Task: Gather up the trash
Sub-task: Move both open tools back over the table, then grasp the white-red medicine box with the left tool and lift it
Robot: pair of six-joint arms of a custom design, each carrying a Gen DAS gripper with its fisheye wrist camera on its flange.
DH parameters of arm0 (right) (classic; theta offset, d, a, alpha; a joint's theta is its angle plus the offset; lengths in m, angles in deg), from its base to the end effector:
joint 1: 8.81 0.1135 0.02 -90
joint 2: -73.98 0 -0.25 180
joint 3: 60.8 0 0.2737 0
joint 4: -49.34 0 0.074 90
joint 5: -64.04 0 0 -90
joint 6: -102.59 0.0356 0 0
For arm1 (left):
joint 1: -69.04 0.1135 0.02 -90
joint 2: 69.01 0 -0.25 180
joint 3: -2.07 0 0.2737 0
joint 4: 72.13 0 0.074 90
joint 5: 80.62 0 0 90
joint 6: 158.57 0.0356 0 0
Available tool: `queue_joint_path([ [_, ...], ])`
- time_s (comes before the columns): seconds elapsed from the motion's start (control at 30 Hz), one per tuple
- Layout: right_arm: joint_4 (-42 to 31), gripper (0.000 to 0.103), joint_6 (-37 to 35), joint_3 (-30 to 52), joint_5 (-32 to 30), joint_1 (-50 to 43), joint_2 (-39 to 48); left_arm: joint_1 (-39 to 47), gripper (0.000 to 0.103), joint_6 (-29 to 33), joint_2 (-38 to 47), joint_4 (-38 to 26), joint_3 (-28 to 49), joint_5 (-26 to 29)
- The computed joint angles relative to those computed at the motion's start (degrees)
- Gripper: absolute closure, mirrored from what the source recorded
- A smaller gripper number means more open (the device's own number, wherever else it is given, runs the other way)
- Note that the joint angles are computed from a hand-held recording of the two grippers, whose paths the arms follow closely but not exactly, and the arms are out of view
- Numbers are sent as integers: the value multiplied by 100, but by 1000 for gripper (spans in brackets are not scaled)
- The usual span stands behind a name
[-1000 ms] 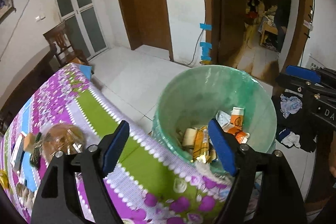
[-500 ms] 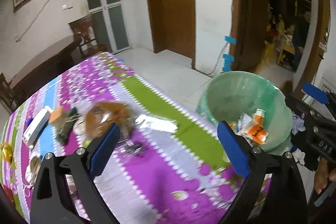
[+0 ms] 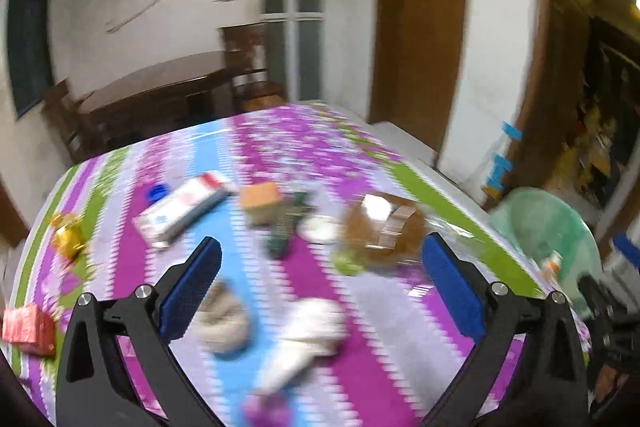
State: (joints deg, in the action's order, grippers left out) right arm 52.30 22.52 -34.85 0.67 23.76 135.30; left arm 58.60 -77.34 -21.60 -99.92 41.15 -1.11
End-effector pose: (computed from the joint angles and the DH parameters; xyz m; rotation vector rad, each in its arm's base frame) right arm 0.1877 0.1010 0.1177 -0.1411 2.0659 -0.0439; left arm 0.2074 -0.0316 0.1936 -0.0701 2.1880 0.0125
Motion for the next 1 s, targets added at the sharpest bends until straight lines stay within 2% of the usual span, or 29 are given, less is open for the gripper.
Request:
queue_joint_path([
  [0.13, -30, 5, 258, 439, -139, 539, 561, 1551, 6, 575, -45, -279, 304, 893],
  [0.23, 34, 5, 477, 838, -529, 828, 1082, 2563, 6, 1533, 778, -438, 1031, 1552],
  [0.33, 131, 5, 771, 1415, -1081, 1123, 1828, 3170, 6, 2667, 1773, -539, 1778, 2197],
  [0.37, 189, 5, 864, 1600, -1242, 1227, 2080, 3283, 6, 3115, 2205, -609, 2096, 2310],
  [0.5, 632, 5, 1120, 1876, -1568, 1552, 2737, 3291, 6, 4219, 3388, -846, 2822, 2317],
  [0.57, 787, 5, 1244, 1909, -1691, 1583, 2934, 3166, 6, 4678, 3787, -752, 2857, 2130],
  [0.67, 990, 5, 1413, 1876, -1898, 1442, 3138, 3064, 6, 4907, 4458, -505, 2986, 1937],
  [0.77, 1162, 5, 1679, 1770, -2310, 1122, 3193, 3059, 6, 4662, 5325, -357, 3456, 1809],
  [0.9, 1453, 5, 1883, 1725, -2887, 766, 3393, 3124, 6, 4401, 5976, -346, 3918, 1854],
  [0.93, 1506, 5, 1940, 1713, -2926, 739, 3416, 3147, 8, 4302, 6028, -321, 3969, 1949],
  [1.0, 1736, 5, 2148, 1600, -2967, 635, 3441, 3213, 20, 4010, 6225, -397, 4191, 2234],
])
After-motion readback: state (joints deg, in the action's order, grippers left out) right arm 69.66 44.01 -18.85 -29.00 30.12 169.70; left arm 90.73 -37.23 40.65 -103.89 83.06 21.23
